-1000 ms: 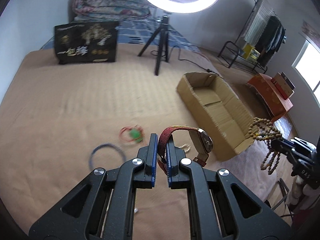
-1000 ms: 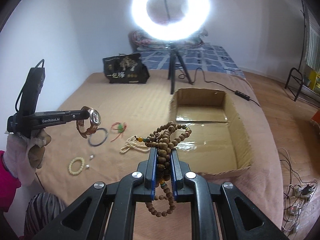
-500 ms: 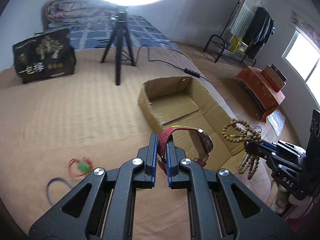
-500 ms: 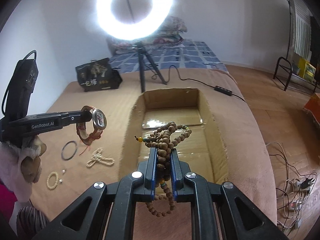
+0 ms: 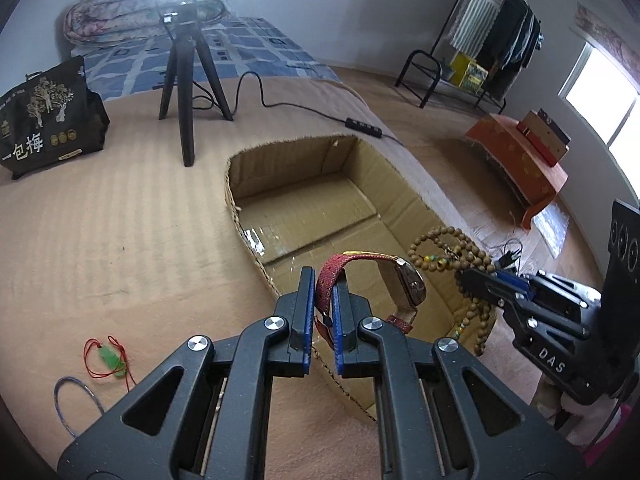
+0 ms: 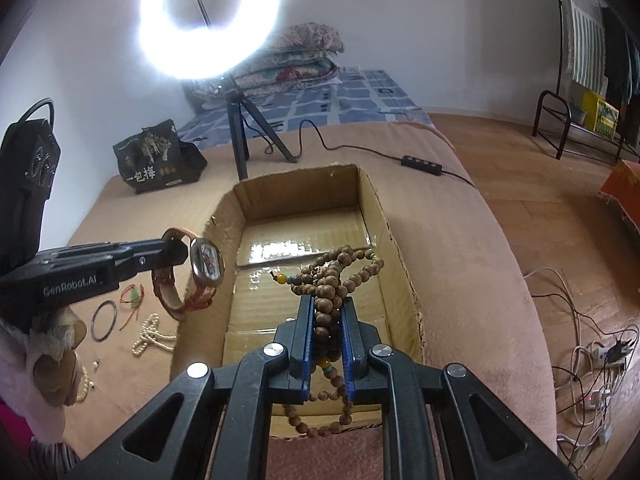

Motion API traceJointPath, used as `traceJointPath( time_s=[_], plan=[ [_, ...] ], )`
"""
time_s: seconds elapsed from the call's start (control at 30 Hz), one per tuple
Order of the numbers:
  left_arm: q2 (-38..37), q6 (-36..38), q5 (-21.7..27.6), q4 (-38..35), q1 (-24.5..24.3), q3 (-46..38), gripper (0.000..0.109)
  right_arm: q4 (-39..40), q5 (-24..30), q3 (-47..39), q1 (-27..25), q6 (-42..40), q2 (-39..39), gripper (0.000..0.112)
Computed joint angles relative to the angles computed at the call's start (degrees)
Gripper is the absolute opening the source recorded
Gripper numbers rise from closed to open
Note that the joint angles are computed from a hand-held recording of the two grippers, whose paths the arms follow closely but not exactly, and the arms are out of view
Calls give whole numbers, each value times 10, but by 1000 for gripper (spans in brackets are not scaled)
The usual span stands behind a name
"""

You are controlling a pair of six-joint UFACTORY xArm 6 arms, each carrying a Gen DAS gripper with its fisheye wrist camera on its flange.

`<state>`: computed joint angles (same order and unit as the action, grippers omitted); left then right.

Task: Organize jewelry
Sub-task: 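Lift and carry the watch and bead necklace over the cardboard box with both tools, then open both tools to drop the watch and bead necklace into the box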

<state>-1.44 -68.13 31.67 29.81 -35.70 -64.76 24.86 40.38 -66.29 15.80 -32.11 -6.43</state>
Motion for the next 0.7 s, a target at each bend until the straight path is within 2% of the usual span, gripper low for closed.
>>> traceJointPath(
  time_s=[0.13, 0.2, 0.27, 0.33, 0.5, 0.57, 0.7],
  plan=[
    [6, 10, 6, -13, -5, -5, 6, 3, 8, -2, -6, 2, 7, 12],
    [5, 14, 5, -20, -4, -5, 6, -4, 5, 0, -6, 9, 7, 17],
    [4, 18, 3, -26, -3, -3, 12, -3, 3, 3, -7, 9, 3, 28],
    [1, 26, -2, -40, -1, 1, 16, -6, 0, 6, -8, 13, -2, 30],
    [-8, 12, 0, -28, -3, 6, 16, -9, 0, 15, -13, 20, -18, 32],
    [-13, 8, 8, -21, -6, 6, 16, -9, -1, 19, -14, 21, -26, 38],
    [-29, -5, 21, -8, -13, 11, 16, -11, 3, 25, -16, 23, -40, 39]
  ],
)
